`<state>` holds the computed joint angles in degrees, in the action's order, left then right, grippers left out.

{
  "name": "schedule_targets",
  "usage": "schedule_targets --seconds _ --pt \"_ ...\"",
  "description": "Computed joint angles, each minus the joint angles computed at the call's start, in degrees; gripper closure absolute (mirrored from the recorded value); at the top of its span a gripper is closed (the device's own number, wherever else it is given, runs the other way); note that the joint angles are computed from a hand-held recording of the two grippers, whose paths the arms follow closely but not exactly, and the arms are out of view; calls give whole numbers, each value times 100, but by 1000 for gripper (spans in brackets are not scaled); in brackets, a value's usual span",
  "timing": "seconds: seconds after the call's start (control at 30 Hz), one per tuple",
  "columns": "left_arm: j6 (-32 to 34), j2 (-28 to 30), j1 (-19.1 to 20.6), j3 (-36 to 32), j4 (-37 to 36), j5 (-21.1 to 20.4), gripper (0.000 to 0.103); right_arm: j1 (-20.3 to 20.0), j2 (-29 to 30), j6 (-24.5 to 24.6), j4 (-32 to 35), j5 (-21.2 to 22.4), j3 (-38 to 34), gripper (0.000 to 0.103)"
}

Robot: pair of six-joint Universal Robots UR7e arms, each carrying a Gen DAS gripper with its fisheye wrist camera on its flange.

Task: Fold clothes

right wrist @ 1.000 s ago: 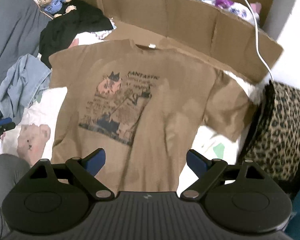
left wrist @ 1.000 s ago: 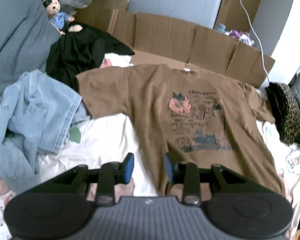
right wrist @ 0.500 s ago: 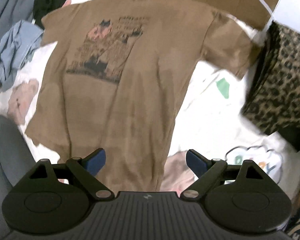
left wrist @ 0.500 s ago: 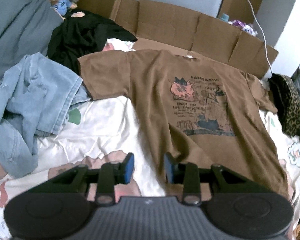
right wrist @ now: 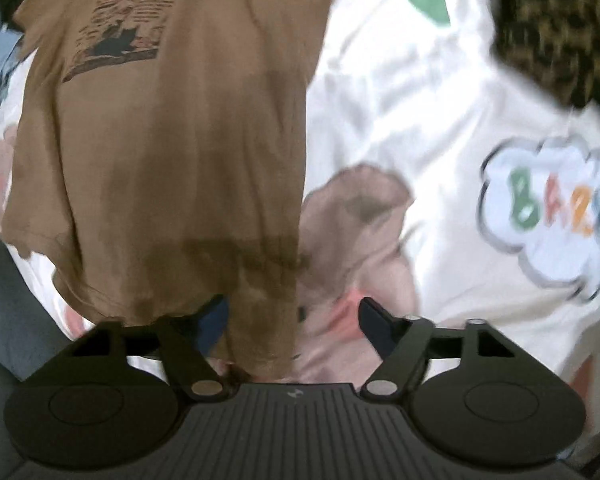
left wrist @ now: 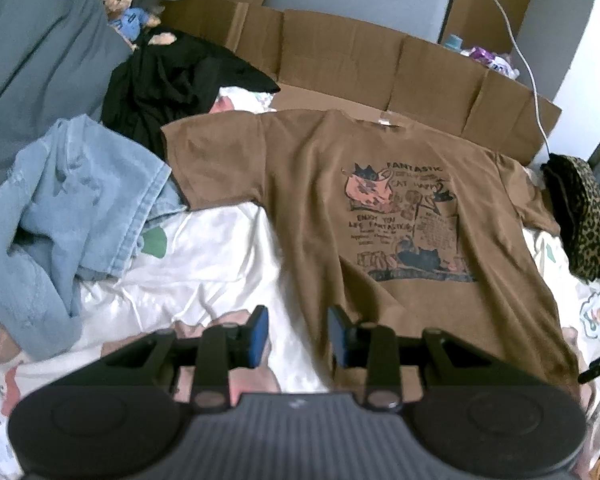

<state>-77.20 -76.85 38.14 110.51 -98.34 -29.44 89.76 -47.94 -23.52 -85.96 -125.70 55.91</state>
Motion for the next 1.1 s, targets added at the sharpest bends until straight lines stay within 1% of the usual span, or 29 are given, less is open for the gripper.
schedule_targets --seconds 0.03,0.07,0.23,0.3,0.33,0.37,0.4,0.43,0.5,0.53,0.67,0.73,0.77,0.8,0.9,1.0,1.1 --pt "30 3 -13 -6 16 10 67 -35 36 177 167 78 -66 53" --pt "60 6 -26 -13 30 20 67 -59 65 279 274 100 -101 54" --pt "33 -63 -91 31 78 61 67 -55 -53 325 121 -60 243 54" --pt "-19 -90 -94 49 104 76 67 -64 -69 343 118 -59 286 54" --pt "-35 -108 -93 67 99 78 67 -77 -83 344 122 -35 313 58" --pt "-56 -123 -92 84 94 77 67 -92 -92 324 136 2 326 73" --pt "-71 -133 -89 96 95 76 67 -101 -110 273 146 40 350 83" --pt "-84 -140 -85 105 97 75 67 -102 -143 155 102 65 401 101" --pt "-94 -160 -80 123 91 76 67 -73 -226 -146 -13 117 486 103" --pt "-65 -177 -75 134 71 71 67 -57 -220 -182 98 166 402 103" --pt "70 -250 -37 152 8 68 67 -16 -131 -128 623 277 -121 103" --pt "160 -265 -4 166 -73 69 67 -31 -146 -86 739 292 -253 103" --pt "145 -261 10 152 -44 64 67 -58 -129 -75 783 285 -305 103" --pt "-110 -56 -44 47 48 64 67 -90 -96 -59 826 250 -347 103" --pt "-50 12 -2 3 11 25 67 -150 -66 33 1025 162 -347 103" --pt "31 77 30 -35 -5 -18 67 -145 -51 -67 1087 121 -244 103" --pt "192 115 108 -46 -97 -101 68 -132 4 -63 1198 108 -277 103"
